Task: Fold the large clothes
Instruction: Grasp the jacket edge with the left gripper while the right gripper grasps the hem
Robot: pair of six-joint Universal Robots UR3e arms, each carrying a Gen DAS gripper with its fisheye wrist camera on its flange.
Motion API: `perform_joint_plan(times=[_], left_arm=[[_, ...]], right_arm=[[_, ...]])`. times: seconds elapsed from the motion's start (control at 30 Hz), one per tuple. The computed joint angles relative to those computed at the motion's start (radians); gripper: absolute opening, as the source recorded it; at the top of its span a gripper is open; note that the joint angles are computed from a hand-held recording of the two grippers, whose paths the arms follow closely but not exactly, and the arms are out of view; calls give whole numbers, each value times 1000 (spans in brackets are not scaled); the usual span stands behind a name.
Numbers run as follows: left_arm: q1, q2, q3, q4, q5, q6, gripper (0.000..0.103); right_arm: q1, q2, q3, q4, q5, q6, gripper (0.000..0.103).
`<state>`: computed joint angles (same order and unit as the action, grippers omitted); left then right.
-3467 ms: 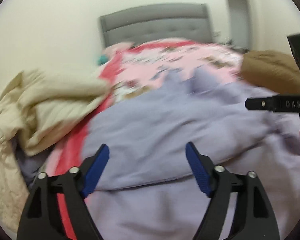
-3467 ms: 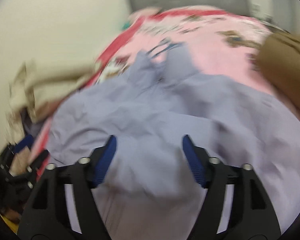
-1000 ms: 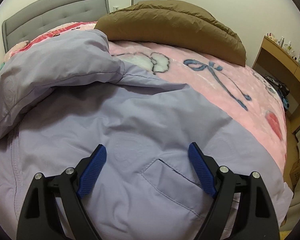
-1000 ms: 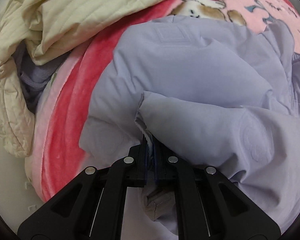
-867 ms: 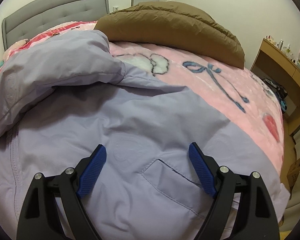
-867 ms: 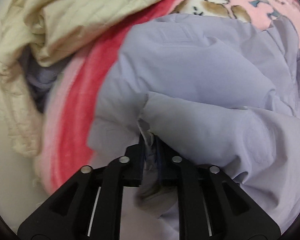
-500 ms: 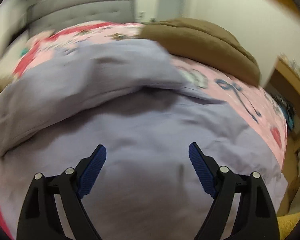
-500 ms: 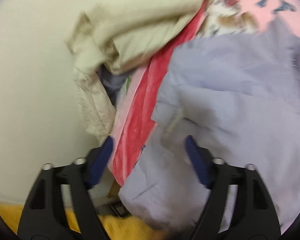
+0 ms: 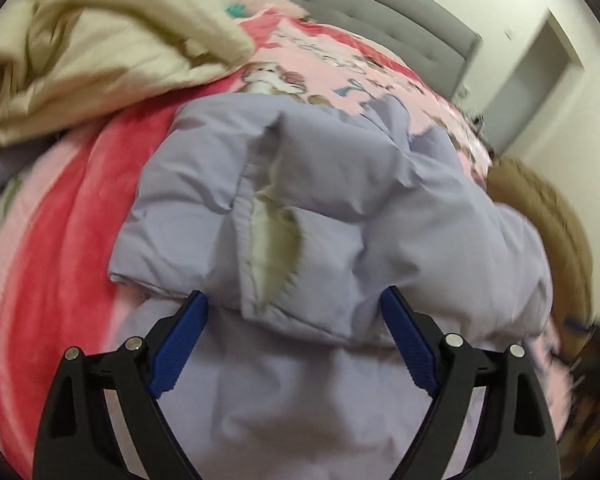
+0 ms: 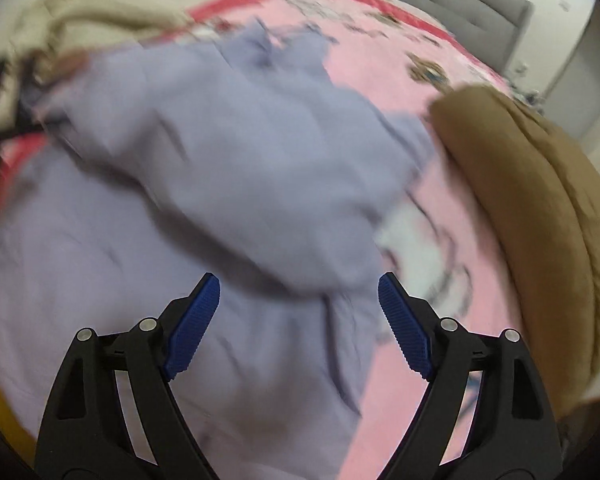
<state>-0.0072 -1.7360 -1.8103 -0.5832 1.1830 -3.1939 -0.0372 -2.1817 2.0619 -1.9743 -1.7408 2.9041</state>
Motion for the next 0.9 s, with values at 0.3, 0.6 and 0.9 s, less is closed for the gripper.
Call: perform_joint_plan(times=[0.3,0.6,0.9], left_arm=[[-3,-4,26,47,37,-201,18],[-177,-159,316,189,193,-285,9],[-337,-309,404,114,366,-298,9]], right_arm=[[278,309,222,-623,-415,-126,29],[3,248,30,-480,-295,-51,10],[-351,260,79,-317,-9,-92,10]])
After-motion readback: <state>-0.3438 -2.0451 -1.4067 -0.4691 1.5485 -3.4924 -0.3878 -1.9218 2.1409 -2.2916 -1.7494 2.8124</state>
